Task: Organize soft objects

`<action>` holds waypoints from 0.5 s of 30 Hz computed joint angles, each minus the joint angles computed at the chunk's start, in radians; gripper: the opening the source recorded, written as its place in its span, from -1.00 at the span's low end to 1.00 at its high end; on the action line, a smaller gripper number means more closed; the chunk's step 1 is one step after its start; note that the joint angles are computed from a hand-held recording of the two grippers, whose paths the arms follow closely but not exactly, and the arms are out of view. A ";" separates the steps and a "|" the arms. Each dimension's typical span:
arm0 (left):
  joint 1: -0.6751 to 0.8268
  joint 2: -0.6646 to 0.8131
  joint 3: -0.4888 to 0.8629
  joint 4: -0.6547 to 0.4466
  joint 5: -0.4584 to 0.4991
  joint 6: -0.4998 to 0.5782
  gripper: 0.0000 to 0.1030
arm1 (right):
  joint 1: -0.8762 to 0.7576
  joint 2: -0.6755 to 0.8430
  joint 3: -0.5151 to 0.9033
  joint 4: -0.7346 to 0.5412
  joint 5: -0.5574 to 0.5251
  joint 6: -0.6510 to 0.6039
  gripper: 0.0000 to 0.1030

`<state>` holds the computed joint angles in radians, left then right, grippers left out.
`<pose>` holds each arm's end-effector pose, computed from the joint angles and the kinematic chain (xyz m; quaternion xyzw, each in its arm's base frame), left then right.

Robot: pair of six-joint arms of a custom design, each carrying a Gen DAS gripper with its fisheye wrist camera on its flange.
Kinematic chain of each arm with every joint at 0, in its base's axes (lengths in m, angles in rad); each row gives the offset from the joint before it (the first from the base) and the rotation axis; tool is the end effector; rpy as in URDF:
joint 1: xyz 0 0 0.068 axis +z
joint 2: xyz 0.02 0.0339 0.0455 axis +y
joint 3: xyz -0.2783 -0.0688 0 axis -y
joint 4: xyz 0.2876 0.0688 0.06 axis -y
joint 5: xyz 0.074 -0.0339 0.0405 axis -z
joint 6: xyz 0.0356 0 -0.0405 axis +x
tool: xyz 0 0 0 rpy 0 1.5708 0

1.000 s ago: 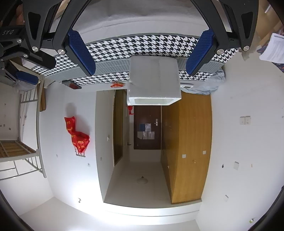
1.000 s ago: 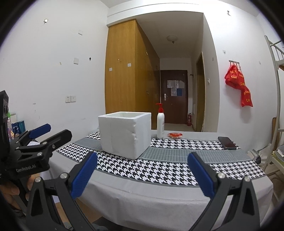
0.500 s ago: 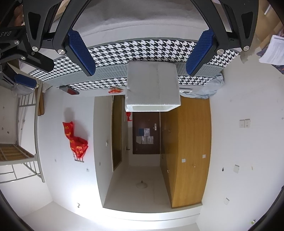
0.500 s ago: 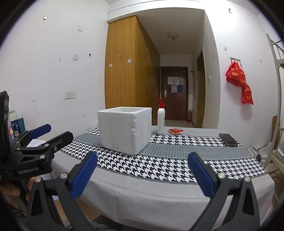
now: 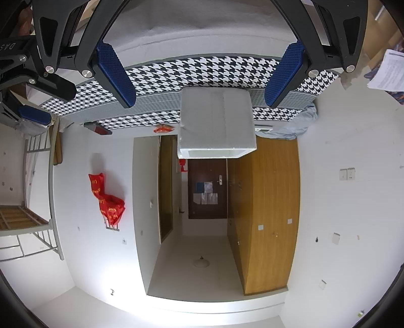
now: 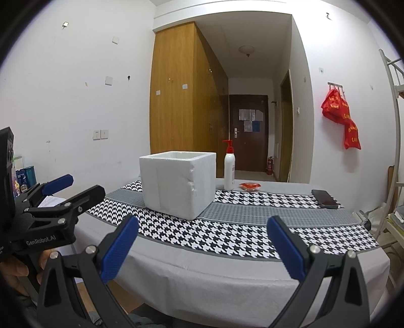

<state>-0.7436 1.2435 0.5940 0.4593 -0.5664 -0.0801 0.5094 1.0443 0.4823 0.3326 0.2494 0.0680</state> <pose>0.2323 -0.1877 0.2312 0.0729 0.7579 -0.0473 0.6465 0.2323 0.1197 0.2270 -0.0947 0.7754 0.0822 0.6189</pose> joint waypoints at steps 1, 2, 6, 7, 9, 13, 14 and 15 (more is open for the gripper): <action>-0.001 0.000 -0.001 0.001 -0.003 0.003 0.98 | 0.000 0.000 0.001 -0.001 -0.001 0.000 0.99; -0.002 -0.002 -0.002 0.002 -0.007 0.004 0.98 | 0.000 -0.001 0.000 0.000 0.000 0.000 0.99; -0.004 -0.008 -0.005 0.003 -0.016 0.004 0.98 | -0.002 0.004 0.002 0.002 -0.005 -0.003 0.99; -0.005 -0.010 -0.008 0.004 -0.018 0.005 0.98 | -0.002 0.003 0.002 0.002 -0.006 -0.003 0.99; -0.006 -0.012 -0.008 0.000 -0.019 0.002 0.98 | -0.004 0.003 0.000 0.003 -0.009 -0.004 0.99; -0.002 -0.011 -0.002 -0.015 -0.022 -0.001 0.98 | 0.000 0.005 -0.001 0.006 -0.007 -0.003 0.99; -0.002 -0.009 0.000 -0.018 -0.026 -0.001 0.98 | 0.001 0.005 -0.002 0.008 -0.008 -0.003 0.99; -0.003 -0.009 0.001 -0.020 -0.029 -0.003 0.98 | 0.001 0.004 -0.004 0.009 -0.007 -0.004 0.99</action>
<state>-0.7471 1.2348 0.5947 0.4396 -0.5951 -0.0826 0.5101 1.0482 0.4784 0.3415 0.2424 0.0643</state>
